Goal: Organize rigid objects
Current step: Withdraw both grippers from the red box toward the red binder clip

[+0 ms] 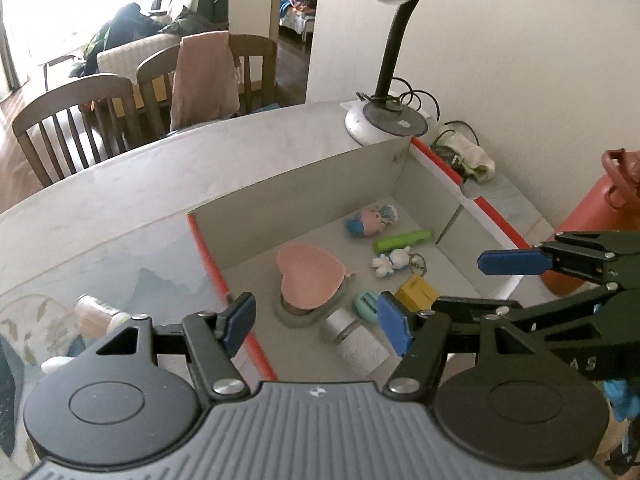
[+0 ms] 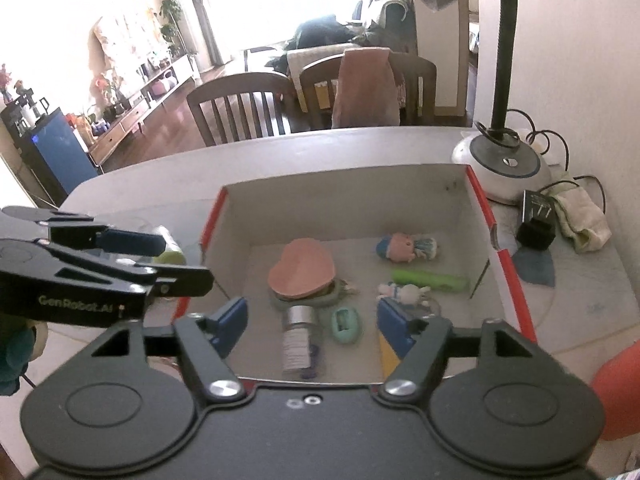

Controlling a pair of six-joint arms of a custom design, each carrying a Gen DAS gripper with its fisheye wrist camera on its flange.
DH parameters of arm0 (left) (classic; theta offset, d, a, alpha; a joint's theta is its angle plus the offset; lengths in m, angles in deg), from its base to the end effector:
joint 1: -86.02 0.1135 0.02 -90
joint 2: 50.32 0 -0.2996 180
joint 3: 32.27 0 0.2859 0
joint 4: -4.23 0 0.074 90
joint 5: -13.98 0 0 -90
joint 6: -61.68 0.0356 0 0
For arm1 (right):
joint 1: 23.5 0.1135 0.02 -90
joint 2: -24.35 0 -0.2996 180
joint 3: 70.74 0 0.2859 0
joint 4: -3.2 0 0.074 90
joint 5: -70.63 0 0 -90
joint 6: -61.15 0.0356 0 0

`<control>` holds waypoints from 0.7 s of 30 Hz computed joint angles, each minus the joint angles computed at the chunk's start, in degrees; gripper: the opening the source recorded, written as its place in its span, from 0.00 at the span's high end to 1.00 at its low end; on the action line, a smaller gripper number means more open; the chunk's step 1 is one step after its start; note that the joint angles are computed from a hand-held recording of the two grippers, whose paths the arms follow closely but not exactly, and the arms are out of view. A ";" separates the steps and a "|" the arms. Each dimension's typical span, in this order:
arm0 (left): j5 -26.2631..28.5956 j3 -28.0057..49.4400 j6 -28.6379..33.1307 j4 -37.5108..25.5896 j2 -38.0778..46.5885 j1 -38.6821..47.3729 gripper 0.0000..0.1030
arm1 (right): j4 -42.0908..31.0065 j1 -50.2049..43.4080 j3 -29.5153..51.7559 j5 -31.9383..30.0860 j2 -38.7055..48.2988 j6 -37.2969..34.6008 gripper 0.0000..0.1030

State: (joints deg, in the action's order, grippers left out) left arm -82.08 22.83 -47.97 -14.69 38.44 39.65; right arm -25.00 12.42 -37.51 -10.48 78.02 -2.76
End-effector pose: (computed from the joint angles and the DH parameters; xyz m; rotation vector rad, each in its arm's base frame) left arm 0.2221 -0.2276 0.1677 0.5374 2.4582 -0.3525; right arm 0.1511 0.1026 0.1731 -0.1371 2.4260 0.3104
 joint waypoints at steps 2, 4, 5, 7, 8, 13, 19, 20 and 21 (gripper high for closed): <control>0.41 -2.14 0.14 0.07 -2.83 0.46 0.35 | -0.65 3.00 0.38 1.95 -0.65 1.95 0.27; 0.65 -4.10 -0.05 -0.18 -5.54 0.99 0.32 | -1.04 6.32 0.71 4.26 -0.94 4.11 0.25; 0.96 -5.31 0.05 -0.13 -7.17 1.39 0.30 | -1.13 7.75 0.95 5.19 -0.83 4.96 0.24; 1.24 -7.69 0.39 -0.15 -10.44 2.06 0.28 | -1.34 11.30 1.57 7.63 -0.26 7.15 0.19; 1.54 -8.78 0.73 -0.28 -12.00 2.51 0.27 | -1.32 12.87 1.81 8.75 0.04 8.22 0.17; 2.98 -13.21 1.94 -1.85 -18.89 5.31 0.27 | -0.95 20.57 3.93 13.77 3.28 14.21 0.13; 7.54 -18.29 6.02 -4.90 -28.24 11.59 0.22 | 0.77 28.28 7.13 18.94 9.99 19.42 0.11; 8.17 -18.97 6.89 -5.52 -29.60 12.65 0.22 | 1.47 29.15 7.65 19.26 11.34 20.07 0.11; 8.98 -19.77 7.83 -6.20 -31.30 14.07 0.22 | 1.83 30.07 8.08 19.68 12.41 20.77 0.11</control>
